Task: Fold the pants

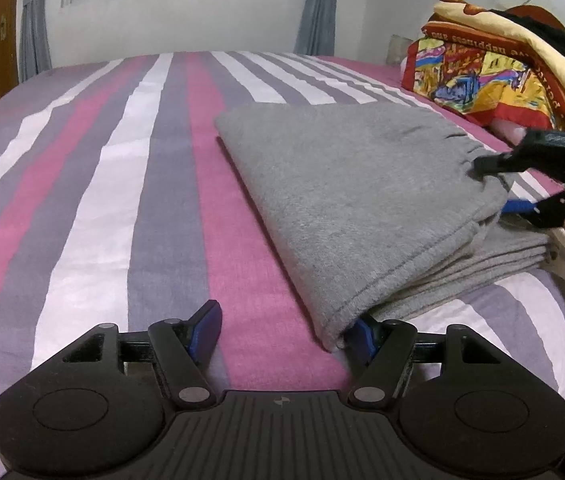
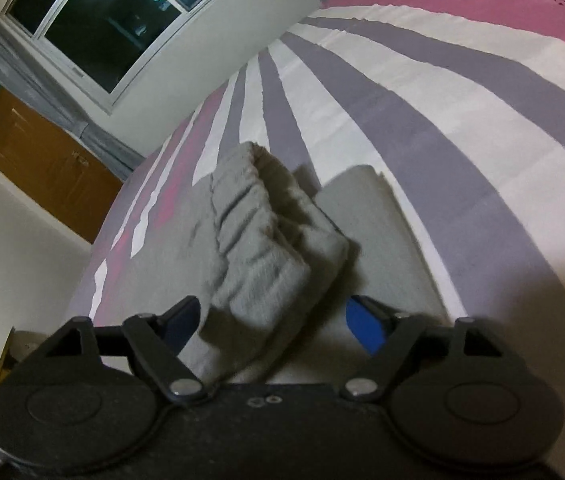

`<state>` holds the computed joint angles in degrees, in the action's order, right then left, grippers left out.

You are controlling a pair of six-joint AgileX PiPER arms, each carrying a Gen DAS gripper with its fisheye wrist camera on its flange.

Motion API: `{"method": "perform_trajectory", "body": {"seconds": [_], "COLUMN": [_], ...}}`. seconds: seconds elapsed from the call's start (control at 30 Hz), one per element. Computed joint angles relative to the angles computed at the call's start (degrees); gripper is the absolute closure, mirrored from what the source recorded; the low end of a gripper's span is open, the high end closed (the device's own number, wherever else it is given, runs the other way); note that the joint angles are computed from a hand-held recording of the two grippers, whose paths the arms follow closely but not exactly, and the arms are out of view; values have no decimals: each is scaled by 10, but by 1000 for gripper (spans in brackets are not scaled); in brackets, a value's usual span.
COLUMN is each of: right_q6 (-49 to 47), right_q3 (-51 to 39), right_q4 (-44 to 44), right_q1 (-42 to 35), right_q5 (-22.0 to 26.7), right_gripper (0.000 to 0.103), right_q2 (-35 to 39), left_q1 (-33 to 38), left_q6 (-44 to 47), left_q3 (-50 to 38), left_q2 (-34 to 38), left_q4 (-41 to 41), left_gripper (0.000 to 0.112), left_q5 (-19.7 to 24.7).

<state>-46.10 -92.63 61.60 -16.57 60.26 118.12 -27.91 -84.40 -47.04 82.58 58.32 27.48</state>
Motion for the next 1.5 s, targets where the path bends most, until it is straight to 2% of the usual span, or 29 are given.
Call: {"method": "perform_trajectory", "body": {"seconds": [0.03,0.1,0.17,0.3,0.37,0.43,0.5,0.67,0.77,0.83,0.93,0.97,1.0,1.07,1.17,1.23,1.3,1.33,1.4,1.43,1.5], "right_q6": [11,-35,-111,-211,-220,-151,-126,-176,-165,-171,-149,-151,-157,-208,-324,-368,-389,-379,-306,-284,-266], "right_q3": [-14,15,67,160,181,163,150,200,209,210,184,187,186,207,210,201,199,191,161,151,129], "right_q4": [-13,3,57,103,82,20,20,85,47,51,28,26,27,51,88,85,79,59,-41,-84,-102], "right_q1": [8,11,-7,-55,-56,-40,-47,-70,-63,-66,-74,-80,-86,-103,-117,-92,-50,-29,7,16,0], "right_q5": [0,-21,-15,-1,-31,-64,-51,-32,-73,-73,-44,-43,-44,-54,-40,-61,-111,-139,-183,-189,-150], "right_gripper": [60,67,68,68,67,67,67,67,67,67,61,54,48,49,63,66,64,62,60,59,57], "right_q2": [4,-27,-75,-158,-156,-117,-91,-150,-138,-110,-114,-124,-132,-168,-193,-196,-190,-180,-150,-131,-124], "left_q1": [2,4,-2,-10,-10,-9,-5,-3,-5,-5,-1,0,-1,-18,-48,-48,-33,-15,16,32,46], "left_q6": [3,13,5,-19,-15,6,31,29,24,41,98,142,189,214,175,178,196,211,269,279,300], "left_q3": [-1,-3,-3,-2,-3,-8,-14,-13,-15,-22,-32,-38,-42,-37,-48,-92,-141,-159,-179,-172,-176], "left_q2": [1,2,0,3,4,5,5,5,10,13,8,2,-11,-55,-95,-55,10,39,87,92,89], "left_q4": [-4,-13,-8,8,4,-11,-32,-34,-31,-41,-88,-120,-156,-173,-110,-75,-74,-99,-170,-186,-213], "left_gripper": [44,44,44,44,44,44,44,44,43,41,40,40,40,40,40,40,40,40,40,40,40], "left_q5": [-2,-2,5,10,11,11,11,9,11,16,26,35,48,76,85,81,87,77,57,32,14]}}
